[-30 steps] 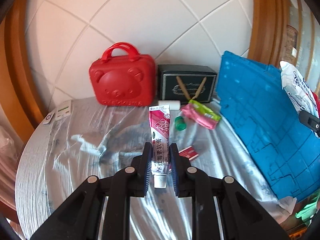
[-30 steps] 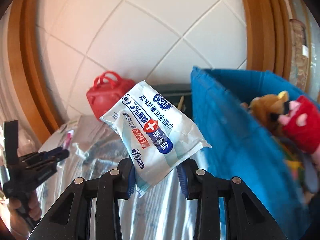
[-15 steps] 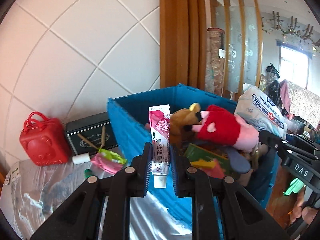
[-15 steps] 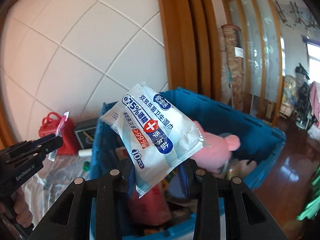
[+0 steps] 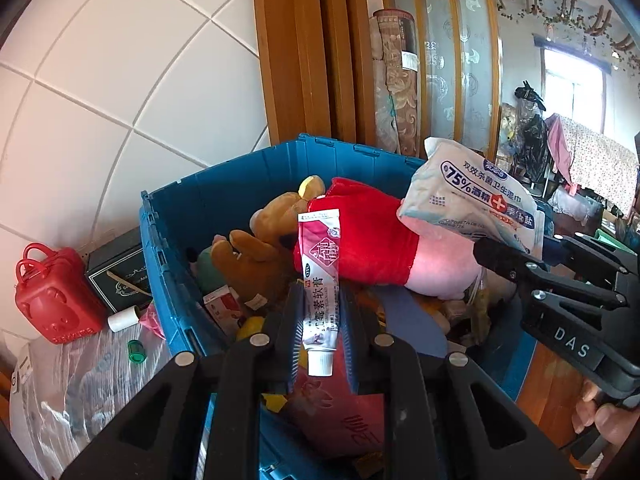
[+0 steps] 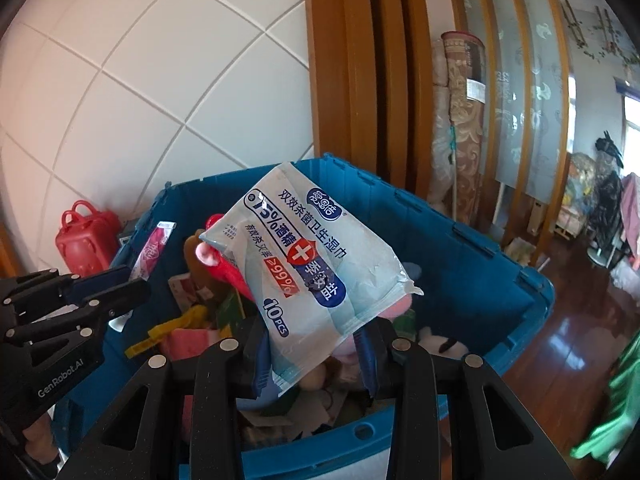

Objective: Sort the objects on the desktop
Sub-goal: 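Carry the toothpaste tube and wet-wipe pack over the blue crate, then open both tools over the crate and withdraw them back over the bed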

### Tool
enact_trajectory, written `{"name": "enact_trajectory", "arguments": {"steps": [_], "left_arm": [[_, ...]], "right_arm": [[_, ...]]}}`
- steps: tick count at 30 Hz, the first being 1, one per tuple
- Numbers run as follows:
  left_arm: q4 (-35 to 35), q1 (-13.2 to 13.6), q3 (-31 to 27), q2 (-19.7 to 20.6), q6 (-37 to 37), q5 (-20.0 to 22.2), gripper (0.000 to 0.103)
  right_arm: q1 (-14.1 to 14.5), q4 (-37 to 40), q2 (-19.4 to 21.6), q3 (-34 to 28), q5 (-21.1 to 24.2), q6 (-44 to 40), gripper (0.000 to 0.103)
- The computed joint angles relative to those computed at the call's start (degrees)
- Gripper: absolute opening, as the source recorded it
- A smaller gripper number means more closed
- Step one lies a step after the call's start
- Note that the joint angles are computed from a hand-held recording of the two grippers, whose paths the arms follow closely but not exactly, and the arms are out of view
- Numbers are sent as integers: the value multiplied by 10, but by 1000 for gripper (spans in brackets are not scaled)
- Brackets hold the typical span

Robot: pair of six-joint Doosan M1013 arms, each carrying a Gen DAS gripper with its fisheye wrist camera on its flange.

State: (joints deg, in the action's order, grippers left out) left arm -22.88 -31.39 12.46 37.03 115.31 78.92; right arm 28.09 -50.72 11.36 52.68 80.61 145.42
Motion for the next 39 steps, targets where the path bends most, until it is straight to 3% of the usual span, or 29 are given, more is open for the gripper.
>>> {"name": "enact_trajectory", "arguments": {"steps": [5, 8, 9, 10, 11, 13, 16, 17, 20, 24, 28, 34, 39], "left_arm": [[12, -3, -25, 14, -14, 25, 18], [-11, 2, 1, 2, 1, 13, 18], [-17, 3, 0, 3, 2, 16, 18], [-20, 4, -1, 3, 2, 19, 20], [-20, 4, -5, 5, 0, 20, 24], [-25, 6, 16, -5, 3, 1, 46], [-47, 11, 86, -41, 29, -60, 69], [-51, 12, 106, -51, 37, -80, 71], [-64, 16, 137, -68, 52, -110, 73], [-71, 26, 129, -65, 41, -106, 73], [-63, 41, 155, -78, 33, -134, 73], [-86, 89, 90, -37, -13, -60, 73], [-60, 133, 62, -12, -22, -43, 73]], "right_arm": [[-8, 15, -3, 13, -15, -14, 36], [-15, 23, -1, 13, -8, -27, 39], [-17, 28, 0, 11, -7, -27, 45], [-18, 29, 1, 10, -5, -26, 57], [-18, 28, 2, 9, -2, -24, 64], [-16, 16, 3, 6, 7, -22, 83], [-11, -4, 6, 1, 23, -20, 99], [-9, -10, 6, 0, 28, -17, 103], [-4, -22, 8, -6, 48, -11, 103], [0, -27, 13, -17, 69, -6, 103], [14, -41, 22, -33, 72, 1, 103], [46, -84, 61, -95, 60, -12, 103], [71, -105, 115, -179, 38, -26, 103]]}}
